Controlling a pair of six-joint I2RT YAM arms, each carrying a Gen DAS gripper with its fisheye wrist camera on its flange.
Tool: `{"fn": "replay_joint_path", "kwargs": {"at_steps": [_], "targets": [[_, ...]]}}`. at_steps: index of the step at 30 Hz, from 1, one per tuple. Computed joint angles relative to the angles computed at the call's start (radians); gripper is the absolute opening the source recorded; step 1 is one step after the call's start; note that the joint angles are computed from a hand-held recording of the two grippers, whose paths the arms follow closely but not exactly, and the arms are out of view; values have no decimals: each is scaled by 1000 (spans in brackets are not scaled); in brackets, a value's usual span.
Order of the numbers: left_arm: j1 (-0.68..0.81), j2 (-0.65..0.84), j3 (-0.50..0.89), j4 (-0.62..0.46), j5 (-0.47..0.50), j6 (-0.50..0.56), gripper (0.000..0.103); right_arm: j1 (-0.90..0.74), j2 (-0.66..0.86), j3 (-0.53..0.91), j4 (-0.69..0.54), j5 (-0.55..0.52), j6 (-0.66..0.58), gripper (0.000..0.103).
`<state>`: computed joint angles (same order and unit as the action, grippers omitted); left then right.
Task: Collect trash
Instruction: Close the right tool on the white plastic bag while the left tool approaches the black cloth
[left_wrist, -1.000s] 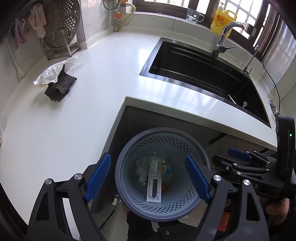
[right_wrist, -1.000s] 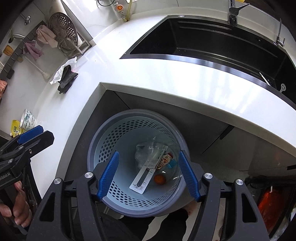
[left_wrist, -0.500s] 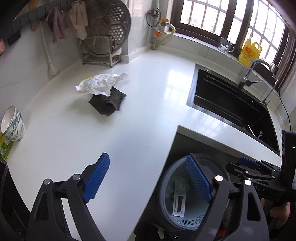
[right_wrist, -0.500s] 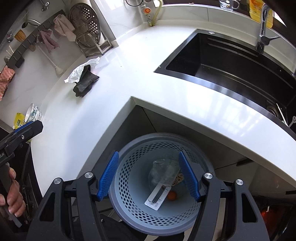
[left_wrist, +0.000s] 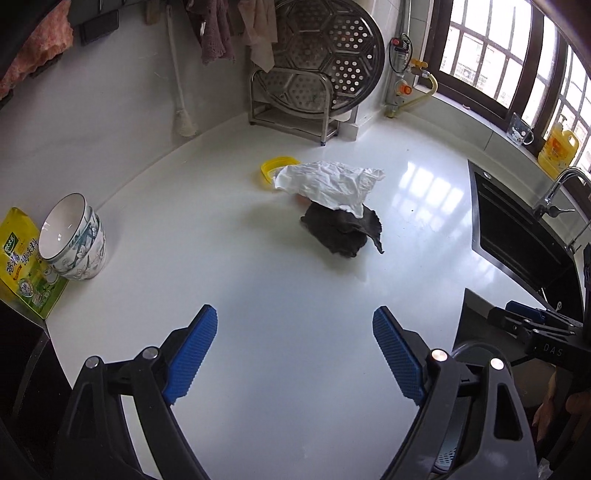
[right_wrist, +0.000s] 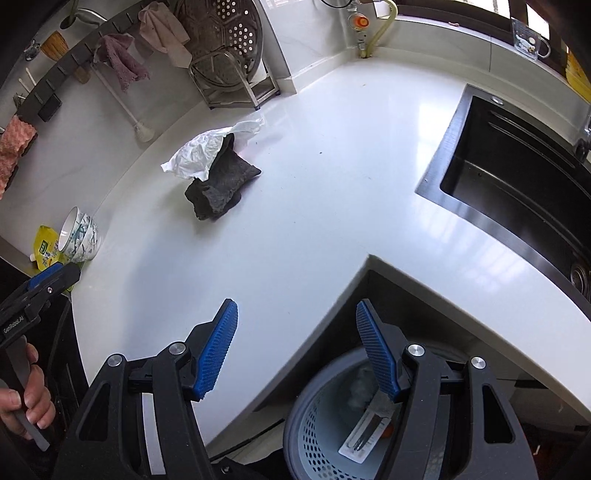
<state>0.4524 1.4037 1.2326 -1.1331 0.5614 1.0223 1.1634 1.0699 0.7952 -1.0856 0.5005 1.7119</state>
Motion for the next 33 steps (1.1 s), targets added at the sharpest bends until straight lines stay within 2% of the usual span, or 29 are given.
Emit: {"fn": "replay_joint_path", "kwargs": {"at_steps": [9,15,19,23,28,33], "targets": [[-115,160,47,137,-40,-117,85,-370,95,33,234,-113,-398,64],[-163,206,24,194,-60,-163,85,-578,157,57,416,-224,-591,64],[-182,219,7,218,-71,-190,85,-685,229,86,536,-309,-638,64],[-183,236,9,215,-68,-211,85,-759,332,146,576,-360,-683,64],[-179,239,4,224,-75,-210,85,-853,380,131,688,-483,-651,64],[-176,252,10,221,-78,-216,85,-895,429,126,775,-555,-607,64]]}}
